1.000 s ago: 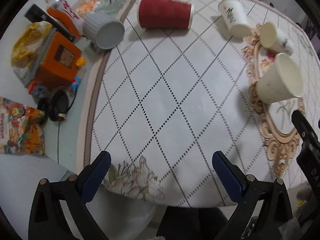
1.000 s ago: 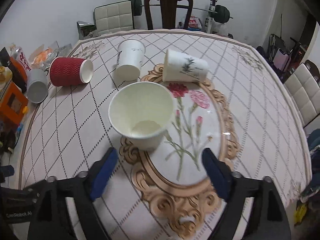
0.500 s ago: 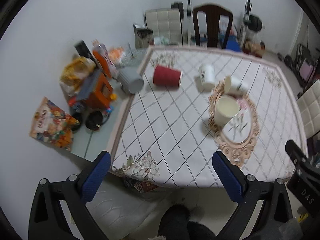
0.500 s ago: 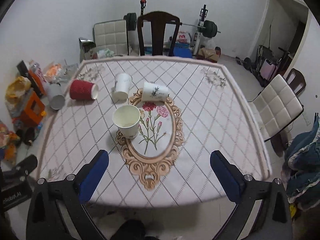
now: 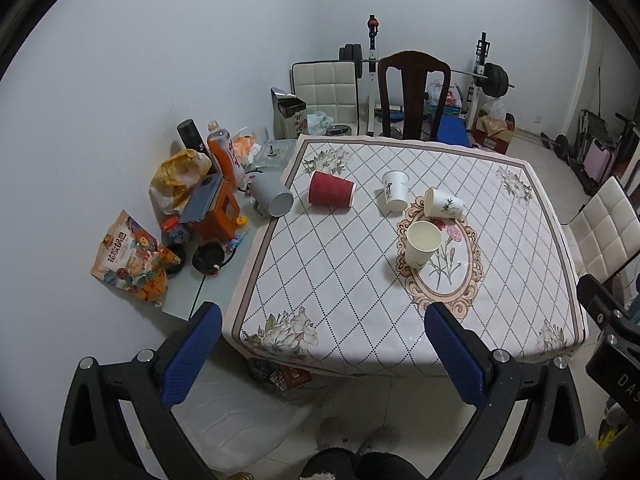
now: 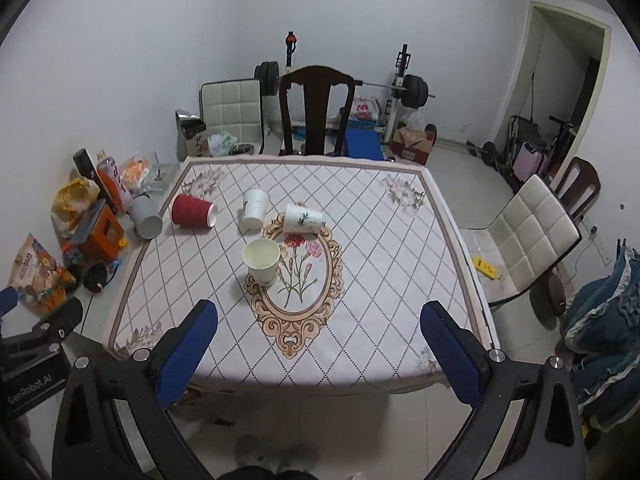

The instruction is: Flip cup upright

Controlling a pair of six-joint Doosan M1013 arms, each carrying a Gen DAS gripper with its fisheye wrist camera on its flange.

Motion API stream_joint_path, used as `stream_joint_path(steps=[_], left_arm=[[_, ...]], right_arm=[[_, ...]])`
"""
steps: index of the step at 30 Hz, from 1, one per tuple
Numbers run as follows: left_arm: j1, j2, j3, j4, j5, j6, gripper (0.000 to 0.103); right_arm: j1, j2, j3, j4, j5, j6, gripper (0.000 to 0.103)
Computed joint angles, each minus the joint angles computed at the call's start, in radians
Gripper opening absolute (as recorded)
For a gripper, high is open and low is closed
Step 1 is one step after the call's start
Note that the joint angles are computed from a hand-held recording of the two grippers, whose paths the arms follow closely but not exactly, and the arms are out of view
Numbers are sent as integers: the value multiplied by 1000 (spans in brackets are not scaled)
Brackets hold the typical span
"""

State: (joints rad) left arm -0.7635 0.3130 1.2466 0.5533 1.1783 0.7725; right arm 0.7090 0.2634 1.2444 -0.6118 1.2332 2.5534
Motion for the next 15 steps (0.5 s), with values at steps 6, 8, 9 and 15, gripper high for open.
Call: stream_joint_path(steps=[6, 8, 9, 15], left_arm=[[4, -16, 17, 11, -25, -14, 103], [4, -19, 19, 16, -32, -13, 103], [3, -20, 19, 19, -33, -14, 103], [4, -28, 23, 27, -49, -15, 103]], right_arm=[[15, -5, -10, -8, 7, 6, 103], [17, -6, -11, -5, 4, 9, 103], [19, -5, -13, -9, 7, 13, 103], [25, 0, -26, -29, 18, 25, 103]])
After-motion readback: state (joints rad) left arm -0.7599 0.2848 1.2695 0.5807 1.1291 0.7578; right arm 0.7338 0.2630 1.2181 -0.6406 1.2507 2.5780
